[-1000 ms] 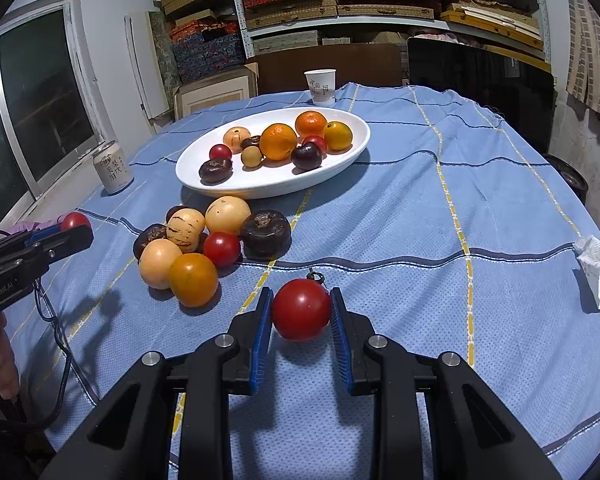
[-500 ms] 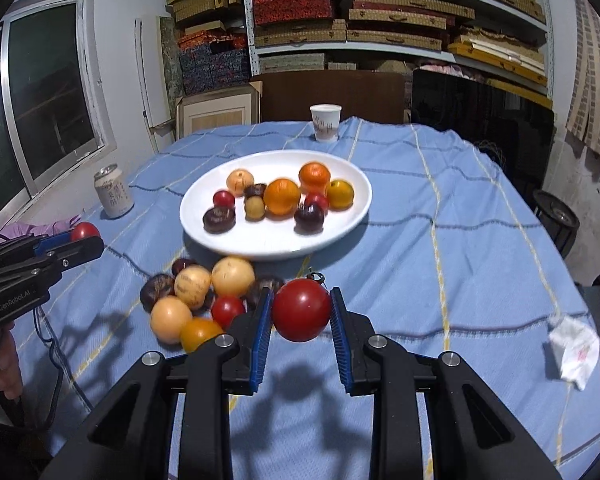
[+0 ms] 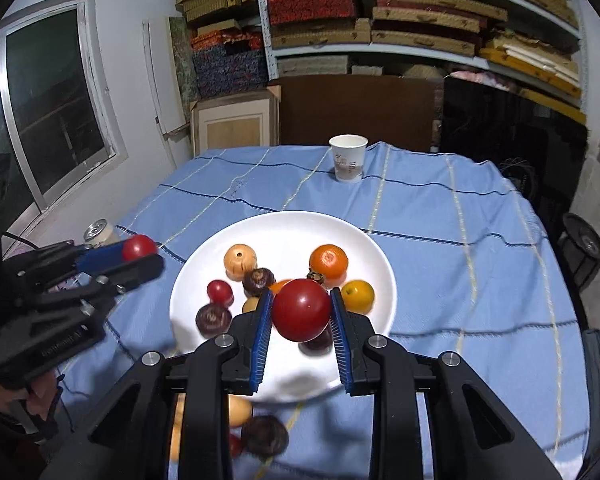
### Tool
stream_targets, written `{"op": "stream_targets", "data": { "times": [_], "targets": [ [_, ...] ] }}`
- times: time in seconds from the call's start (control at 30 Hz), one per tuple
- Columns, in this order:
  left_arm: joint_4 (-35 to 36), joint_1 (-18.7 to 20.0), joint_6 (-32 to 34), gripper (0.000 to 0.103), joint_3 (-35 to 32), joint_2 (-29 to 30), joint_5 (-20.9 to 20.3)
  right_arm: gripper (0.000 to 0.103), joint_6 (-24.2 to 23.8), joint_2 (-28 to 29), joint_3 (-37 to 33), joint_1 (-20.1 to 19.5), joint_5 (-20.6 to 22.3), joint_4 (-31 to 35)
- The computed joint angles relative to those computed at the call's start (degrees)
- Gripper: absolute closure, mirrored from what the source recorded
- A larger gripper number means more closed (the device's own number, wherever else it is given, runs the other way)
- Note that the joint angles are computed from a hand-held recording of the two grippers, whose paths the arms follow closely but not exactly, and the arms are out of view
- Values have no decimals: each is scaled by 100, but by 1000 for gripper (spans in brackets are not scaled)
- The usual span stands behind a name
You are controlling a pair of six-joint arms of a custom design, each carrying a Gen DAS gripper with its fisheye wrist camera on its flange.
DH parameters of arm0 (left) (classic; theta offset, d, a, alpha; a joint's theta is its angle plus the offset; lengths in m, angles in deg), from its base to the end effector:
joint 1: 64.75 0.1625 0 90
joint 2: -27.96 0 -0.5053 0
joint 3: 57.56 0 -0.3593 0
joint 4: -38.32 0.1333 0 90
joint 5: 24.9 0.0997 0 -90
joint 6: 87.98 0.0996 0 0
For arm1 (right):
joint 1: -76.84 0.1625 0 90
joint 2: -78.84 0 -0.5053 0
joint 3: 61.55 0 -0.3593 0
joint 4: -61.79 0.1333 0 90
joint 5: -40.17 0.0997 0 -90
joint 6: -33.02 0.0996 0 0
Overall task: Organize fruits
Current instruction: 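Carry both red tomatoes onto the white plate and open both tools, then grasp an orange with the right tool while the left tool grasps a tan pear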
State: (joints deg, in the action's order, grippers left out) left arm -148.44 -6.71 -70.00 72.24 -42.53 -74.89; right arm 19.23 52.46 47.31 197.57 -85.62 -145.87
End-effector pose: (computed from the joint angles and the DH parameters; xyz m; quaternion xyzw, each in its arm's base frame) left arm -0.0854 -0.5097 0.3299 0.2761 0.8531 -0.3388 0.2849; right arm 0.3853 -0.5012 0.0222 0.2577 -0.8747 0.3276 0.2474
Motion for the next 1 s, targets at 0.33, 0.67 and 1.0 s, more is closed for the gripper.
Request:
{"op": "stream_targets", "data": {
  "times": [0.33, 0.67, 1.0],
  "targets": [
    [674, 809, -96, 73, -1269, 1070, -40, 69, -412, 638, -1437, -538, 136, 1213],
    [8, 674, -87, 31, -951, 721, -53, 49, -277, 422, -978, -449, 277, 614],
    [-714, 124, -25, 23, 883, -424, 273, 49, 181, 179, 740, 90, 63, -299]
  ]
}}
